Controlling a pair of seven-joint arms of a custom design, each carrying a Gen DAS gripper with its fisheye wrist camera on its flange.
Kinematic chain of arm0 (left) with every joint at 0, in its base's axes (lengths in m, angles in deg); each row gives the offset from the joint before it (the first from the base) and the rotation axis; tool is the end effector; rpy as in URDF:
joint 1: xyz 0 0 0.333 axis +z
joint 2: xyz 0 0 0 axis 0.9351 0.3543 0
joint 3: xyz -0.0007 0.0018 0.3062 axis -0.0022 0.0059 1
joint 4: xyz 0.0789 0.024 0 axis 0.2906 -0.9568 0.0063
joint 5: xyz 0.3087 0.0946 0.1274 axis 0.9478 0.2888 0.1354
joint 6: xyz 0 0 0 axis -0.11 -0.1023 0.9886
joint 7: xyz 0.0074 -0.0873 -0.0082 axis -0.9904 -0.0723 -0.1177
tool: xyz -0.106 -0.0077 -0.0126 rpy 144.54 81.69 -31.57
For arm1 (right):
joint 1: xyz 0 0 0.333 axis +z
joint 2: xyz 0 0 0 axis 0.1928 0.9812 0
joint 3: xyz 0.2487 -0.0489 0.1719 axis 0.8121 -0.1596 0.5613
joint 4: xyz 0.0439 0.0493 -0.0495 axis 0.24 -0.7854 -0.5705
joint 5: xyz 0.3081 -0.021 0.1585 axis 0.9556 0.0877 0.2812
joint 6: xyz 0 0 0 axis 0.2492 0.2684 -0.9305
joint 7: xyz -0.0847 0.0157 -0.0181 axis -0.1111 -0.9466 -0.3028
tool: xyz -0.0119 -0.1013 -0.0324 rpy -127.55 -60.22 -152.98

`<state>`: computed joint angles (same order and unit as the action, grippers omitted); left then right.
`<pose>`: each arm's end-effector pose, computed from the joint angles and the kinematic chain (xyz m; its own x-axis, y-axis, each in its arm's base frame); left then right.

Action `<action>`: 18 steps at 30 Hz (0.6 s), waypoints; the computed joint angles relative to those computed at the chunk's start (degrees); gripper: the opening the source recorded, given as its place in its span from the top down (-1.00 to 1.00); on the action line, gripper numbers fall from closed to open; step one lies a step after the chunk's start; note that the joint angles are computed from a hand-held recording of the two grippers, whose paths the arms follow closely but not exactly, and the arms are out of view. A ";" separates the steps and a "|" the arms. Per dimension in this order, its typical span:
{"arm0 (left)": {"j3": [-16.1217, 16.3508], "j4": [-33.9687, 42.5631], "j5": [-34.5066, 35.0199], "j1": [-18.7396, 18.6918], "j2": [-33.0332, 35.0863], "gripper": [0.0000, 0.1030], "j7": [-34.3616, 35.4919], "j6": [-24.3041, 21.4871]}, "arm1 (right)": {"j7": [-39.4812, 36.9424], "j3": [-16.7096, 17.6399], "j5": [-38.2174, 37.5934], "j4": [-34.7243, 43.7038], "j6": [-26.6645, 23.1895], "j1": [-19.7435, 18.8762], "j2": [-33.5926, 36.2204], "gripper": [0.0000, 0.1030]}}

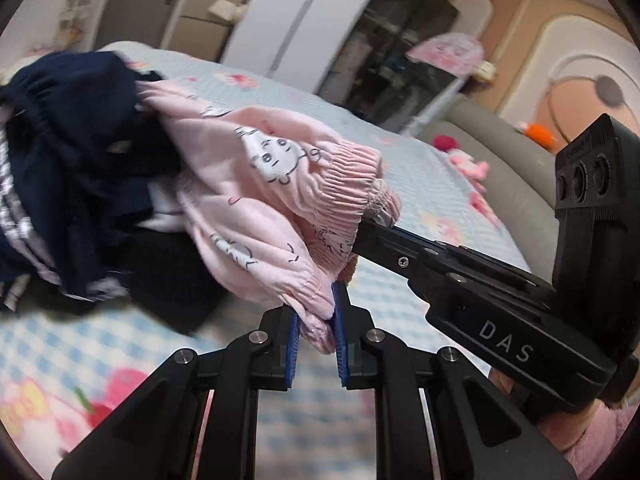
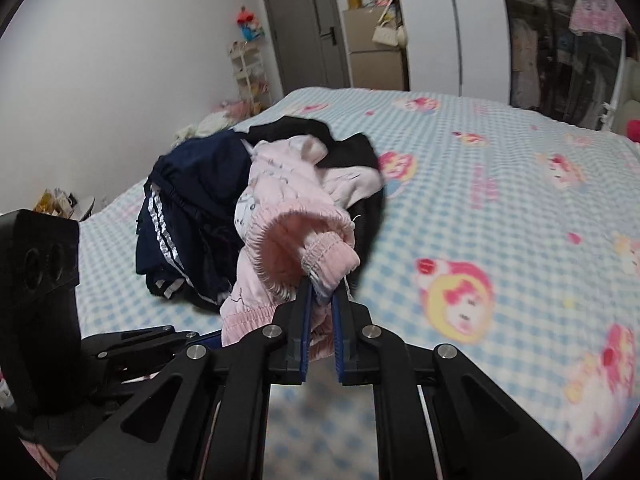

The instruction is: Fold clothes

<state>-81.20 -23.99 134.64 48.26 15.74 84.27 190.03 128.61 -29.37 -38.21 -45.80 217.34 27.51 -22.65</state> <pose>0.5712 -0.2348 0.4874 0.1115 -0.8777 0.4660 -0.5684 -0.4410 -0.6946 0.6461 0.3133 0.5385 0.7726 -0.6202 -0.1356 -0.4752 -0.4234 -0.7713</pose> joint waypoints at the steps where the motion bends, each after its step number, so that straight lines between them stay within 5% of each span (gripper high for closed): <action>1: -1.87 0.81 -1.81 0.60 0.62 0.70 2.09 0.16 | -1.65 0.27 1.15 -3.22 0.67 -1.55 -2.33 0.85; 4: -6.92 3.32 -8.67 1.27 3.33 0.70 8.94 1.48 | -5.88 -0.38 5.04 -13.52 2.04 -5.78 -9.72 0.85; 9: -20.86 10.82 -20.15 4.86 12.24 0.70 21.55 1.22 | -7.77 -5.55 9.31 -26.49 2.54 -9.79 -18.78 0.85; 11: -26.10 17.95 -23.39 4.87 18.05 0.70 27.28 -2.88 | -7.15 -7.71 10.53 -30.22 2.29 -11.17 -21.01 0.85; 15: -30.06 30.62 -27.98 1.81 26.91 0.70 34.32 -8.28 | -7.93 -10.90 14.43 -34.08 0.10 -14.11 -24.07 0.86; 18: -26.99 31.80 -29.22 -1.93 26.92 0.70 33.77 -7.84 | -8.75 -12.60 15.01 -34.95 -1.25 -15.20 -24.72 0.85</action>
<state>-108.19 7.82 105.42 46.34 42.65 118.04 182.19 119.86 -41.97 -23.19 -80.75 216.09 12.30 -47.37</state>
